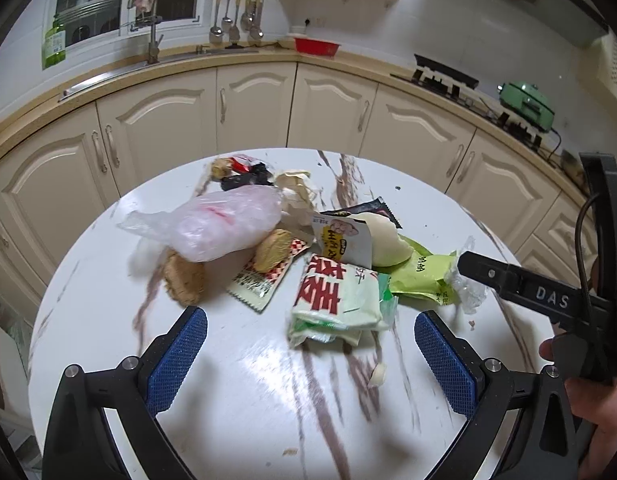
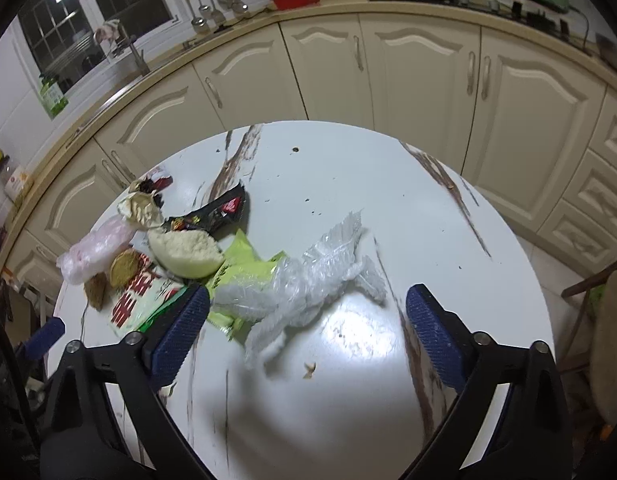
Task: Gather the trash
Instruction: 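Grasp the clear plastic bag with the right gripper while the left gripper grasps the red-and-white packet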
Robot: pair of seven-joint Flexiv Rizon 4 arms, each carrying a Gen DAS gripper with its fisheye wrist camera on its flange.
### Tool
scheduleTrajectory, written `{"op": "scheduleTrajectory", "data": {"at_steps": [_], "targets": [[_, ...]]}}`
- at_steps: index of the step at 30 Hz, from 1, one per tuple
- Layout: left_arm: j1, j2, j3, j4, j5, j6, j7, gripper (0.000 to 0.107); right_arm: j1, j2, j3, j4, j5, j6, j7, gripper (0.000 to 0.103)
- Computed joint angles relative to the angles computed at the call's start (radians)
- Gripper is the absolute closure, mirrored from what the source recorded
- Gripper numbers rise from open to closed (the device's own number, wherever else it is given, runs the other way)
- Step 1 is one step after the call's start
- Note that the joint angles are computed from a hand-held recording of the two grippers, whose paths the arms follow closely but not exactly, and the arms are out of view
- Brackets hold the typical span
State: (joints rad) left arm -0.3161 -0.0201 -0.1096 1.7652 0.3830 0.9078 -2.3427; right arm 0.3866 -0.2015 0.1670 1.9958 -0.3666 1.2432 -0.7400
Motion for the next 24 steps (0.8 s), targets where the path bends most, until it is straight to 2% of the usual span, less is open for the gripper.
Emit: {"op": "scheduleTrajectory", "data": {"at_steps": [3,6,10,13,14,15,17,20,23,24], "targets": [[0.004,-0.054,0.000,-0.044,-0.006,0.002,0.015,0.005,-0.012,-0.016,0.007,-0.020,0.037,-0.042,-0.027,0.028],[-0.008,-0.100,0.011,-0.079,-0.004,0.002,0.020,0.005,-0.027,-0.018,0.018,-0.022,0.085,-0.060,-0.071,0.033],[-0.034,-0.141,0.030,-0.106,-0.003,-0.002,0.015,0.005,-0.026,-0.020,0.008,-0.018,0.085,-0.034,-0.073,0.033],[-0.047,-0.175,0.041,-0.131,-0.003,-0.006,0.018,0.005,0.004,-0.032,-0.032,-0.018,-0.018,-0.052,-0.035,0.035],[-0.057,-0.172,0.046,-0.119,0.000,-0.005,0.012,0.005,0.008,-0.032,-0.038,-0.019,-0.044,-0.061,-0.028,0.044],[-0.060,-0.178,0.048,-0.121,-0.002,-0.009,0.015,0.006,0.013,-0.030,-0.045,-0.016,-0.076,-0.066,-0.015,0.060],[-0.066,-0.194,0.052,-0.129,-0.006,-0.015,0.019,0.007,0.014,-0.028,-0.049,-0.010,-0.113,-0.071,-0.004,0.075],[-0.063,-0.224,0.058,-0.137,-0.038,-0.001,0.042,0.020,0.002,-0.023,-0.045,0.006,-0.136,-0.051,-0.009,0.080],[-0.073,-0.240,0.071,-0.149,-0.030,0.020,0.045,0.042,-0.017,-0.013,-0.027,0.020,-0.102,-0.029,-0.034,0.084],[-0.071,-0.240,0.073,-0.137,-0.038,0.042,0.048,0.042,-0.023,-0.008,-0.020,0.028,-0.083,-0.018,-0.044,0.084]]}}
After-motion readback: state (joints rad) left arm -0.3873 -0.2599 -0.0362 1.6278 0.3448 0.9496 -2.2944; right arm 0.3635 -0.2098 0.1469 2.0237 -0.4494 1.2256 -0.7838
